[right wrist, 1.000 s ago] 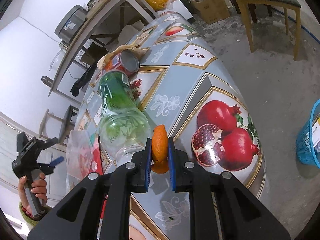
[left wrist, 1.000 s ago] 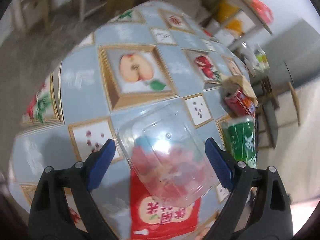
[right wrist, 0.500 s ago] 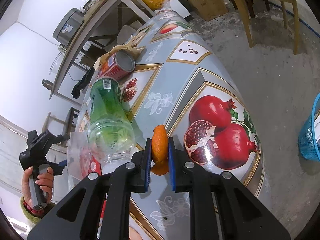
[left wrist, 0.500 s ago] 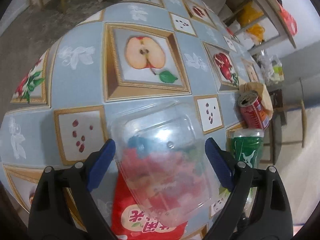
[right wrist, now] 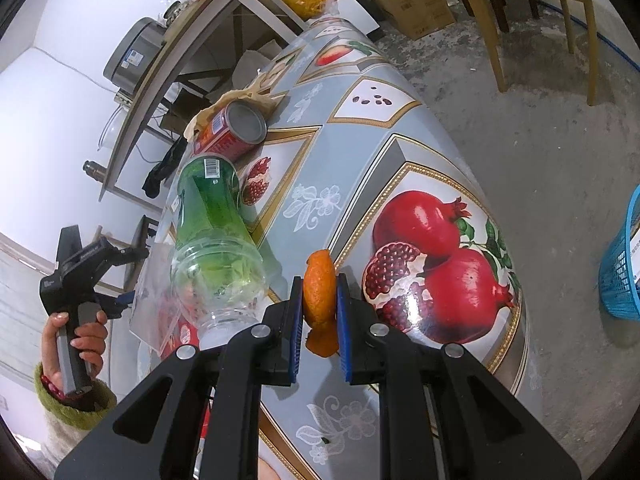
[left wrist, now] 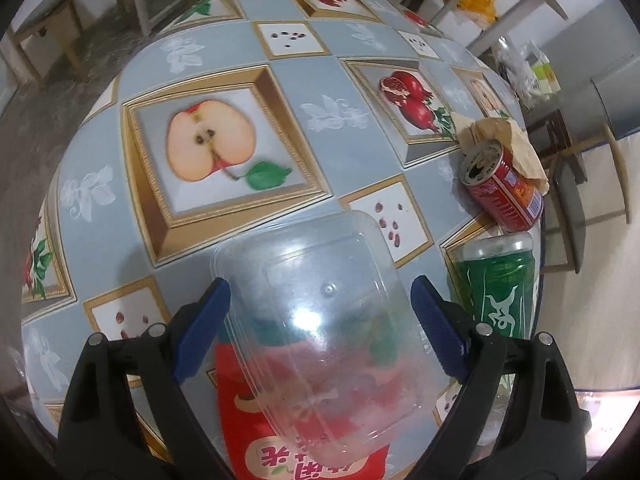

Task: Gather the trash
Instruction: 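Lift the orange peel with the right tool while the left tool lifts the clear container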

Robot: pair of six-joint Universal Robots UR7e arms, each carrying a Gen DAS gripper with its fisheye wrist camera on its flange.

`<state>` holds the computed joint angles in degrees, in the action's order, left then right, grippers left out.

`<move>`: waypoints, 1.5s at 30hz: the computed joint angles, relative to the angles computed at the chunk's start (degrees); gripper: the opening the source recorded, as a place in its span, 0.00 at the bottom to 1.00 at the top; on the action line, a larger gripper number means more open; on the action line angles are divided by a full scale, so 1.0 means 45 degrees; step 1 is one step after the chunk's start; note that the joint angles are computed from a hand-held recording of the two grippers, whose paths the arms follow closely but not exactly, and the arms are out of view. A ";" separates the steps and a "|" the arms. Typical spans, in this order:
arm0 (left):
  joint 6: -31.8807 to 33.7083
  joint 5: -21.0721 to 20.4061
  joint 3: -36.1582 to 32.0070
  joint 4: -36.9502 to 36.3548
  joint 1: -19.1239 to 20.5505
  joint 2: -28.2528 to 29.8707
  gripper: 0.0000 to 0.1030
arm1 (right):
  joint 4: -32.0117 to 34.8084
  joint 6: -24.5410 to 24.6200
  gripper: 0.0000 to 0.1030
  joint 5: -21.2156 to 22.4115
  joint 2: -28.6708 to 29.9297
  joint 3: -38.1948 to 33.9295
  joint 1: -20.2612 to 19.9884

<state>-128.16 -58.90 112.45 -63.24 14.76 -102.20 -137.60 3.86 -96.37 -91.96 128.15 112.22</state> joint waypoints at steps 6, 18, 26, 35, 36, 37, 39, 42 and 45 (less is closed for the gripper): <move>0.0526 -0.0614 -0.0071 -0.0743 0.0945 -0.0082 0.87 | 0.0033 0.0002 0.16 0.0035 0.0003 0.0001 -0.0019; 0.2447 -0.1477 -0.0375 -0.1606 0.2314 0.0379 0.87 | -0.0002 -0.0023 0.16 0.0068 -0.0001 -0.0005 -0.0103; 0.1899 -0.1202 0.0055 -0.1876 0.1593 -0.0202 0.86 | 0.0019 0.0019 0.16 -0.0089 0.0020 -0.0071 -0.0045; 0.1209 -0.0258 0.0110 -0.1079 -0.0699 -0.0638 0.85 | -0.0076 0.0086 0.17 -0.0417 -0.0105 -0.0067 0.0096; 0.1157 -0.0127 0.0078 -0.1026 -0.0898 -0.0593 0.85 | -0.0100 0.0094 0.17 -0.0461 -0.0124 -0.0069 0.0116; 0.1071 0.0006 0.0001 -0.0850 -0.1152 -0.0533 0.85 | -0.0123 0.0104 0.17 -0.0490 -0.0142 -0.0068 0.0130; 0.0747 0.0165 -0.0110 -0.0349 -0.1743 -0.0460 0.84 | -0.0169 0.0129 0.17 -0.0565 -0.0196 -0.0075 0.0163; 0.0160 0.0430 -0.0306 0.0363 -0.2564 -0.0365 0.84 | -0.0159 0.0149 0.17 -0.0644 -0.0336 -0.0086 0.0251; -0.0107 0.0741 -0.0570 0.0805 -0.3017 -0.0081 0.84 | -0.0115 0.0117 0.17 -0.0526 -0.0500 -0.0122 0.0297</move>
